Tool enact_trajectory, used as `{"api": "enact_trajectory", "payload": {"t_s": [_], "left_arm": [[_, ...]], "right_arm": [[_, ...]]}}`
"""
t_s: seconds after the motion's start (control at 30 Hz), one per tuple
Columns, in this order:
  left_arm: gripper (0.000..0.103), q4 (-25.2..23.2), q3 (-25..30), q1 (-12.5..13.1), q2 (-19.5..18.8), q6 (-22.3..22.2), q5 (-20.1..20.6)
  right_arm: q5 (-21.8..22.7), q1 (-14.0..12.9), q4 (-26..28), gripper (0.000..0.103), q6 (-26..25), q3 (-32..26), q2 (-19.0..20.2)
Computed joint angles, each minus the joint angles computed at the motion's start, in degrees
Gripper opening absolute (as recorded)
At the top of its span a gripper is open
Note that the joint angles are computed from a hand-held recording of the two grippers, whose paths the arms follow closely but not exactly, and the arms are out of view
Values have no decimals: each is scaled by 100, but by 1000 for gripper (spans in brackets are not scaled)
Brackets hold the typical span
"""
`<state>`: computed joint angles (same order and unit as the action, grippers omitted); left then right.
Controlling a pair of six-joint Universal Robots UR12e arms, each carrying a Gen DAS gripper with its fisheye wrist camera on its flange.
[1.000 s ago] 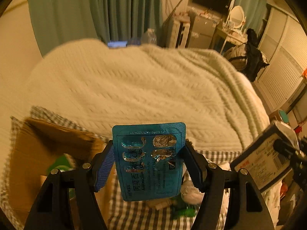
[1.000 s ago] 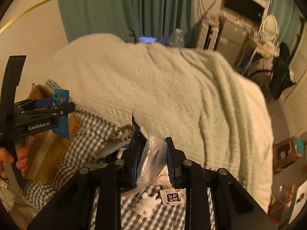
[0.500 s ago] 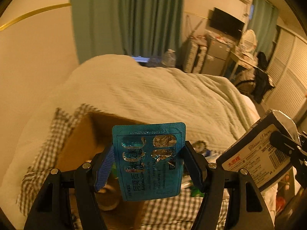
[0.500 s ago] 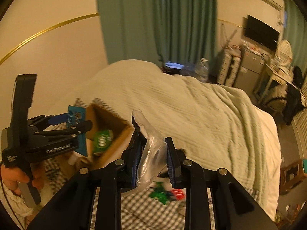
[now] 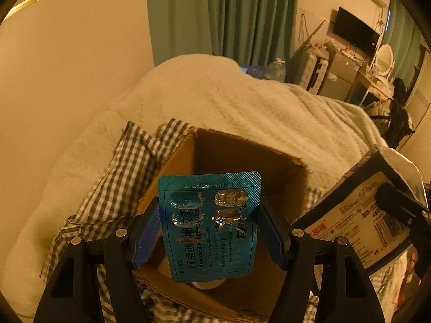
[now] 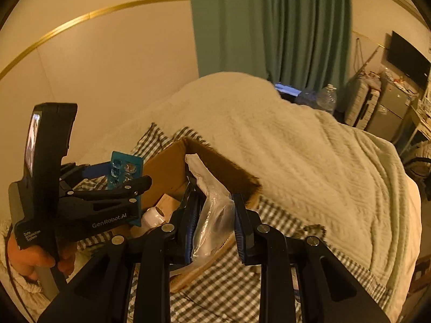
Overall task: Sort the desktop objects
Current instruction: 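Carry blister pack and tissue pack into the cardboard box and release, then move both tools back over the remaining pile and open them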
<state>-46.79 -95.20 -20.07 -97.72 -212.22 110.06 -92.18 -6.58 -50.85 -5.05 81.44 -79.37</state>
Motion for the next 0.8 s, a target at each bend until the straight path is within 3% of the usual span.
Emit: {"api": "enact_trajectory", "payload": {"t_s": [0.2,0.3,0.37,0.47,0.8], "left_arm": [[71,-44,-133,163,29,42,-166],[71,-5,-192,214,46,36,-214],[72,-59,-190,215,47,36,-199],[86,-343,-103,213,20,-17,-321],[87,-456,215,-60,-141,36,-399]], "right_arm": [[-52,-108,-573,23,-184,595,-294],[-144,-95,-625,33,-60,670,-320],[-197,-73,-657,47,29,684,-320],[-92,-78,-562,51,56,607,-276],[730,146,-190,54,687,-219,236]]}}
